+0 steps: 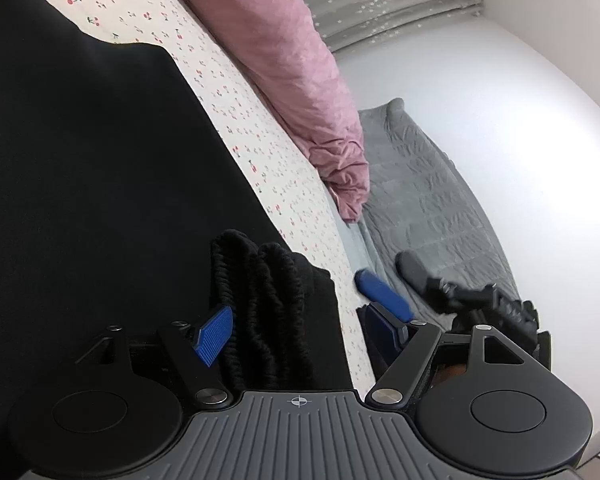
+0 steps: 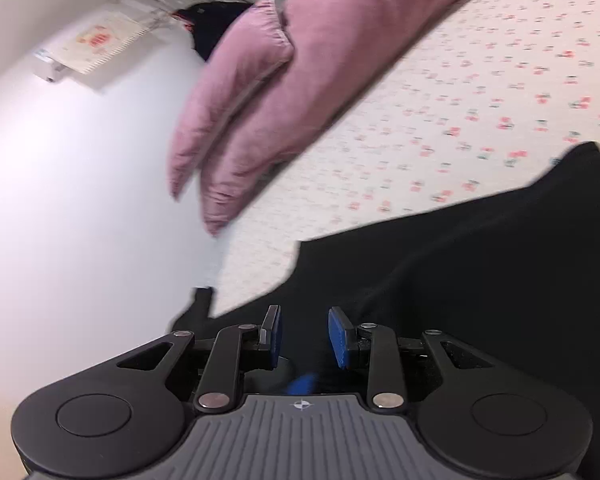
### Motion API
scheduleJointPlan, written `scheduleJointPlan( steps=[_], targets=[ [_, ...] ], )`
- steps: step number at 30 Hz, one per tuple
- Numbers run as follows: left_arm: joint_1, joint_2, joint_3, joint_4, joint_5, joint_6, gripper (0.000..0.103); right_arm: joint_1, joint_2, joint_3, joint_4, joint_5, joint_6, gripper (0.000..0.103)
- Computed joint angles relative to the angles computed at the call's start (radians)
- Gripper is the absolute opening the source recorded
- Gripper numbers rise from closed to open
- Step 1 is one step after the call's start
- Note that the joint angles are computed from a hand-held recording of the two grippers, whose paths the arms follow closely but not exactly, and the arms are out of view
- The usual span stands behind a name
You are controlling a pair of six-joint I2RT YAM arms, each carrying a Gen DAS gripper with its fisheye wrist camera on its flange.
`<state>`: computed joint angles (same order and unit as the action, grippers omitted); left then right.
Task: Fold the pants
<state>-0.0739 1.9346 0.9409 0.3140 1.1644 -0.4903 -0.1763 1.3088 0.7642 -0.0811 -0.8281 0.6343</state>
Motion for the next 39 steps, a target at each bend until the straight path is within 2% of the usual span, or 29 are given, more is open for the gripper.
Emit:
scheduleJointPlan(
  steps=[3, 7, 11, 13, 14, 15, 17, 19, 22, 26, 29, 33, 39],
  targets=[
    [-0.004, 0.0, 0.015, -0.051, -0.007, 0.061, 0.074, -0.003, -0.017, 0.015, 0.001, 0.0, -0.006, 0.032],
    [-0.051, -0.04, 0.052, -0.222, -0.108, 0.247, 0.073, -0.025, -0.046, 0.011, -0.037, 0.065, -0.064, 0.033],
    [-0.103, -0.086, 0.012, -0.187, -0.241, 0.287, 0.067, -0.043, -0.043, 0.003, -0.096, 0.151, -0.138, 0.033],
    [-0.135, -0.11, -0.006, -0.175, -0.323, 0.293, 0.051, -0.03, -0.076, -0.01, -0.148, 0.253, -0.201, 0.033],
    [-0.146, -0.117, -0.011, -0.172, -0.356, 0.291, 0.047, -0.014, -0.099, -0.02, -0.166, 0.316, -0.233, 0.033],
    [-0.154, -0.12, -0.011, -0.175, -0.382, 0.286, 0.034, 0.003, -0.12, -0.035, -0.179, 0.376, -0.261, 0.034],
    [-0.163, -0.119, -0.002, -0.186, -0.403, 0.261, 0.027, 0.041, -0.143, -0.048, -0.205, 0.476, -0.311, 0.038],
    [-0.162, -0.127, -0.002, -0.193, -0.405, 0.243, 0.022, 0.067, -0.138, -0.05, -0.222, 0.521, -0.355, 0.038],
    [-0.167, -0.183, -0.035, -0.181, -0.431, 0.243, 0.019, 0.092, -0.138, -0.058, -0.225, 0.56, -0.391, 0.038],
    [-0.132, -0.296, -0.068, -0.205, -0.417, 0.293, 0.017, 0.112, -0.171, -0.066, -0.213, 0.588, -0.413, 0.039],
    [-0.064, -0.365, -0.037, -0.315, -0.411, 0.369, 0.017, 0.107, -0.201, -0.076, -0.196, 0.568, -0.416, 0.043],
    [0.078, -0.382, 0.052, -0.486, -0.412, 0.467, 0.017, 0.118, -0.206, -0.078, -0.181, 0.562, -0.422, 0.048],
    [0.274, -0.344, 0.148, -0.613, -0.422, 0.558, 0.017, 0.197, -0.151, -0.054, -0.161, 0.585, -0.424, 0.052]
  ],
)
